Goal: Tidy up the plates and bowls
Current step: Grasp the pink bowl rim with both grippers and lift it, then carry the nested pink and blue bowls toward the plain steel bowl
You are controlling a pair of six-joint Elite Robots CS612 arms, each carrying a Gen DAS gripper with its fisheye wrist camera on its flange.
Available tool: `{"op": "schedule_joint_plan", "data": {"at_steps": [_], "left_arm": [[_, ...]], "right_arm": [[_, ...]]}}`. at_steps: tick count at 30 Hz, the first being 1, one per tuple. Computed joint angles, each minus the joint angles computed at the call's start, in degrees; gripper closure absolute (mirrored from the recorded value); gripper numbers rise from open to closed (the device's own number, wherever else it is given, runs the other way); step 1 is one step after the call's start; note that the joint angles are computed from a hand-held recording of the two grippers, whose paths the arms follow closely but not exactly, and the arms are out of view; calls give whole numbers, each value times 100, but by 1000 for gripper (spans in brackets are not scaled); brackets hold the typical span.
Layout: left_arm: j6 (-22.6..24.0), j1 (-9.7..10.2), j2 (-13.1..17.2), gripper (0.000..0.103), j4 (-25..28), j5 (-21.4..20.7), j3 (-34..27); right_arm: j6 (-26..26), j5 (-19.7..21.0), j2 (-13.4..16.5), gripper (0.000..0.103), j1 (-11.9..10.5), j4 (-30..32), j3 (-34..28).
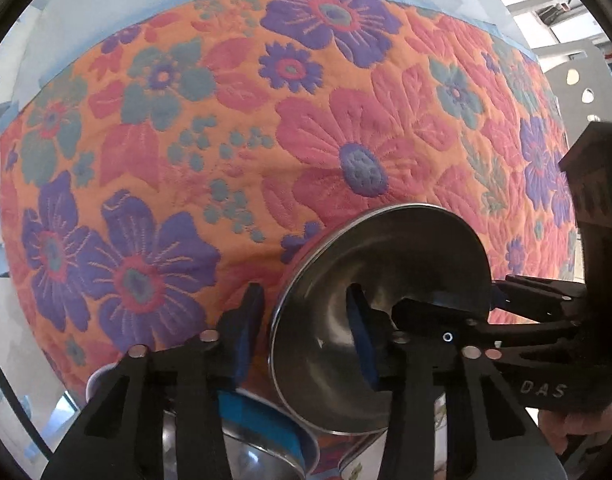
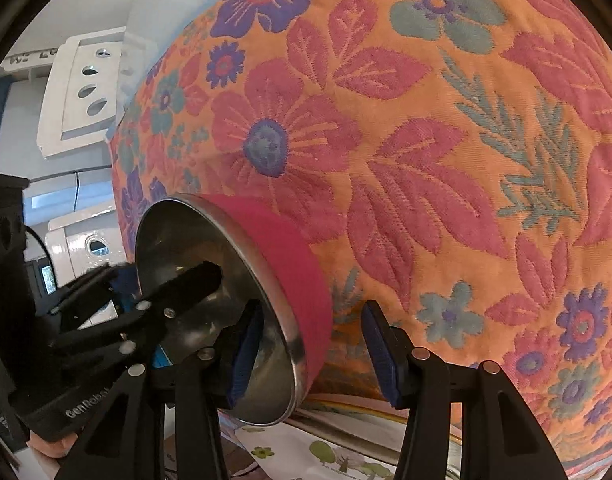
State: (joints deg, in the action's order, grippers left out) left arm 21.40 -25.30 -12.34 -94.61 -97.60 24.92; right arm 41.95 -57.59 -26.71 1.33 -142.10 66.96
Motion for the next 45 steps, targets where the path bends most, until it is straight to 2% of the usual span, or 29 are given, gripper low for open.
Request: {"op": "schedule_joint_plan", "data": {"at_steps": [3,5,9,20,30,34,41,45], "left_arm": [[50,-61,-127,75,-252,218,320],[43,-82,-198,80,-425,308,500],[-235,-31,-156,84,-428,100,430],[-295,-72,-410,84,-798,58,791],[-444,-31,-397,84,-553,-101,420],[-674,55,-301,84,-299,-284,118],[-802,163,-497,84,-712,-277,435],[-1027,226,-542,84,-778,-293,487]], "right_arm": [[-19,62,30,71,12,-75,-42],[-158,-85,20,76,43,81,-87],[-377,-293,22,85,80,396,-193],[-416,-682,-152,86,93,400,-101],[-432,-846,-337,86,63,268,44],[-541,-951,-412,86,66,312,34],[-819,-1200,-416,85,174,563,-214],[-919,-1167,-394,85,228,615,-339]]}}
